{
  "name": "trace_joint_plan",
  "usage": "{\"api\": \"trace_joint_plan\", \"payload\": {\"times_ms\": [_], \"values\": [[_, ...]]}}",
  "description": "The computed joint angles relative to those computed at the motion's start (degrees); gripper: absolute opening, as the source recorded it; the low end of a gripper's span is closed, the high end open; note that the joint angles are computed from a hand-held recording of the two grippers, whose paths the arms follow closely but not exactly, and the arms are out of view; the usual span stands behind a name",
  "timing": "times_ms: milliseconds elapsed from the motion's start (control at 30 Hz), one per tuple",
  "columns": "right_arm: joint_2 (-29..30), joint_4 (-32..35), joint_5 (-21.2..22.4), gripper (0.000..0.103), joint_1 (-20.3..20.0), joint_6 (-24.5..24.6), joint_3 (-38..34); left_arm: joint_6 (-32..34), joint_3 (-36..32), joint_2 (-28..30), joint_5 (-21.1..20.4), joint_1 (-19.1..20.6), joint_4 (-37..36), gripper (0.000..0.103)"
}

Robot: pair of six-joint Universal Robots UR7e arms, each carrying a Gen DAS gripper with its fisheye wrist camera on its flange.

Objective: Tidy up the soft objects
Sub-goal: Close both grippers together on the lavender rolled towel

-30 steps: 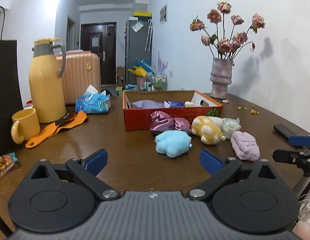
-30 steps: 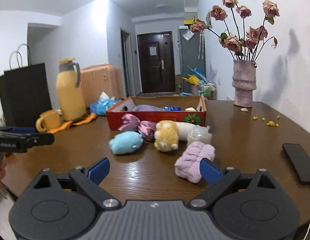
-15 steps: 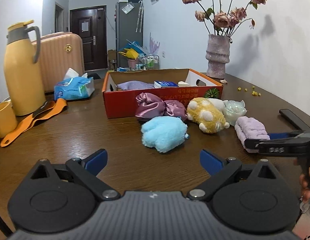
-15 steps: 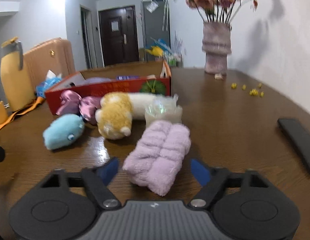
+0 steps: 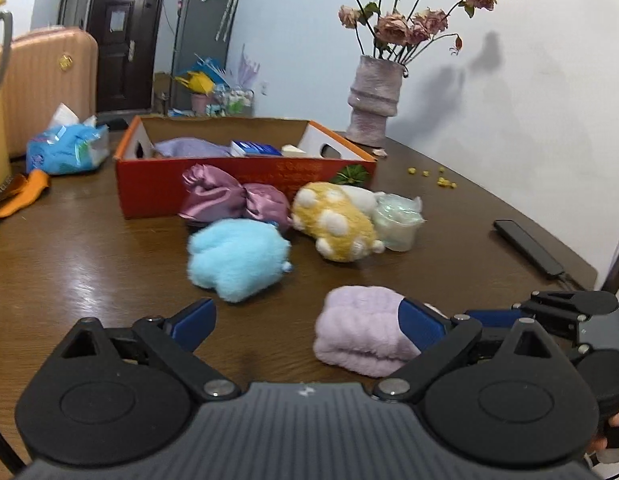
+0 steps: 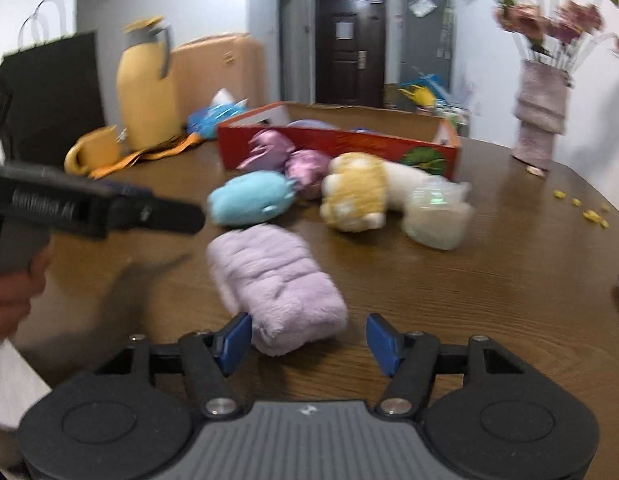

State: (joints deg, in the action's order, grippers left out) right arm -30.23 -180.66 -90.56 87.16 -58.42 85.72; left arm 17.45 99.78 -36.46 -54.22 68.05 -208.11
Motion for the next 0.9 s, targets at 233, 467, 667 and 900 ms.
{"api": "trace_joint_plan", "payload": {"times_ms": [233, 467, 667, 900], "values": [[-1.9, 4.7, 5.3, 0.063, -1.6, 13.4, -1.9, -9.2, -4.2, 0.4, -4.1, 1.7, 9.8, 0.053], [2.1, 6.7, 6.2, 0.041, -1.7, 24.3, -7.0, -14.2, -3.7, 0.1, -6.4, 2.5, 13.4, 0.034], [4.4, 3.1, 4.2, 0.03, -1.0, 20.9, -7.0, -15.0, -0.9, -1.3, -6.5, 1.9, 12.5, 0.036], [4.2, 2.1, 3.9, 0.028, -0.9, 19.5, -6.2, -16.8, -1.8, -0.9, -8.4, 3.1, 12.7, 0.031]]}}
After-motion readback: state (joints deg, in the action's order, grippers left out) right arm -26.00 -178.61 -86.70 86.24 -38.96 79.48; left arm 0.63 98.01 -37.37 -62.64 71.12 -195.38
